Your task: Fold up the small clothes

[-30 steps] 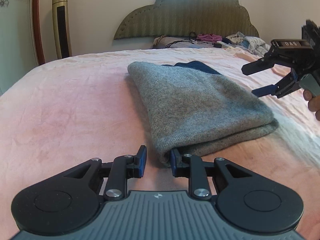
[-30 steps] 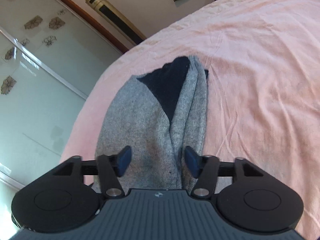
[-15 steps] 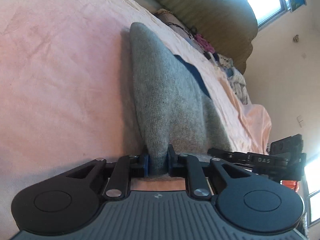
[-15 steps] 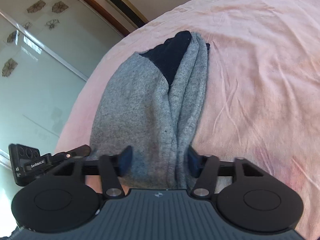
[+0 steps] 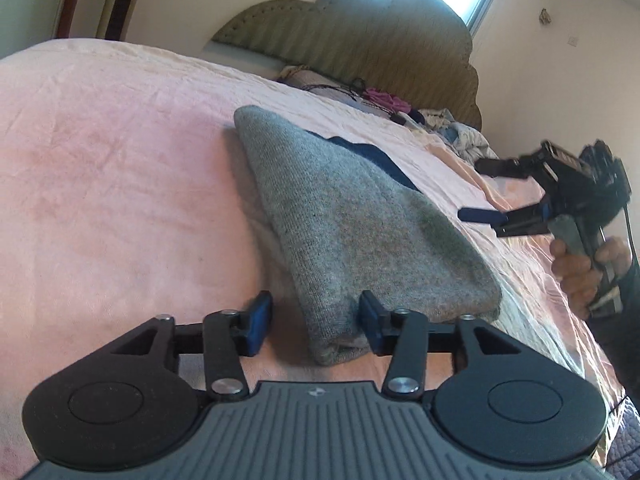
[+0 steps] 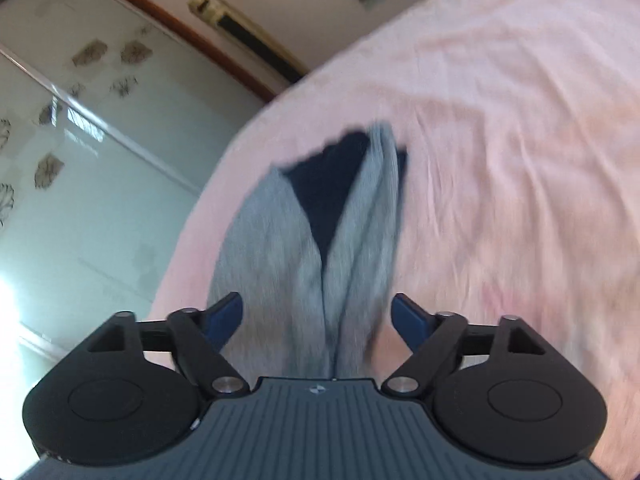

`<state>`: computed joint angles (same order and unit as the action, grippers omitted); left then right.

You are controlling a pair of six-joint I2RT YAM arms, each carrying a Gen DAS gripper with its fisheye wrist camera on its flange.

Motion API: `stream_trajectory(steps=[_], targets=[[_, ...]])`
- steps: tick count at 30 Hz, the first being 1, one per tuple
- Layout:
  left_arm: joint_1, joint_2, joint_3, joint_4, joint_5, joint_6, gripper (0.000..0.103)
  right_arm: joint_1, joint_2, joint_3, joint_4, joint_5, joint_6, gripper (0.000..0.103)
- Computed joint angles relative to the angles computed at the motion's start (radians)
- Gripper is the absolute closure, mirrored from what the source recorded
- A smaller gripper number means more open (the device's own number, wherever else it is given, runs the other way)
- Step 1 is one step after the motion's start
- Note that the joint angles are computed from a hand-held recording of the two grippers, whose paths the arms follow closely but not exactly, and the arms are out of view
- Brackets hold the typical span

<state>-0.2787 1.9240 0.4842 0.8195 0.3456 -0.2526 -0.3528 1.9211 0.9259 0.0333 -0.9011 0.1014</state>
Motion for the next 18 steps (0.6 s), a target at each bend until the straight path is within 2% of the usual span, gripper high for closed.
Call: stream_trajectory(steps=[1,2,4,8,9,10,11,12,13,15,16,17,18], targets=[[-0.01,-0.005,-0.003,0.003,-0.017,0.012,0.03,0.014,0.024,0.058,0.0,0.007,0.022,0.017],[-0.022,-0.006,-0.008,0.013,-0.036,0.018,0.027,0.034,0.064,0.139,-0.031,0.029,0.049,0.018],[-0.02,-0.008,-0.008,0.007,-0.044,0.029,0.026,0.079,0.15,0.298,-0.093,0.08,0.067,0.021],[-0.01,-0.006,-0.016,0.023,-0.027,0.022,0.025,0.172,0.297,0.527,-0.179,0.219,0.055,0.027],[-0.008,-0.005,-0.017,0.025,-0.023,0.02,0.025,0.195,0.344,0.596,-0.223,0.272,0.046,0.034],[-0.005,-0.002,-0.017,0.029,-0.019,0.02,0.025,0.212,0.384,0.643,-0.249,0.315,0.041,0.048],[-0.004,-0.001,-0.018,0.03,-0.017,0.021,0.025,0.217,0.414,0.671,-0.273,0.328,0.019,0.09],[-0.003,0.002,-0.012,0.028,-0.016,0.022,0.024,0.221,0.405,0.65,-0.248,0.331,0.007,0.088],[-0.002,0.003,-0.011,0.028,-0.014,0.022,0.024,0.214,0.366,0.578,-0.17,0.325,0.002,0.089],[0.005,0.011,-0.005,0.03,0.001,0.02,0.023,0.178,0.33,0.491,-0.067,0.3,0.039,0.09],[0.014,0.011,0.0,0.022,0.013,0.017,0.023,0.164,0.347,0.486,-0.061,0.308,0.063,0.09],[0.024,0.0,0.003,0.008,0.022,0.011,0.023,0.158,0.372,0.486,-0.064,0.305,0.058,0.094],[0.039,-0.013,-0.001,0.007,0.034,0.002,0.023,0.146,0.367,0.435,0.017,0.272,0.07,0.093]])
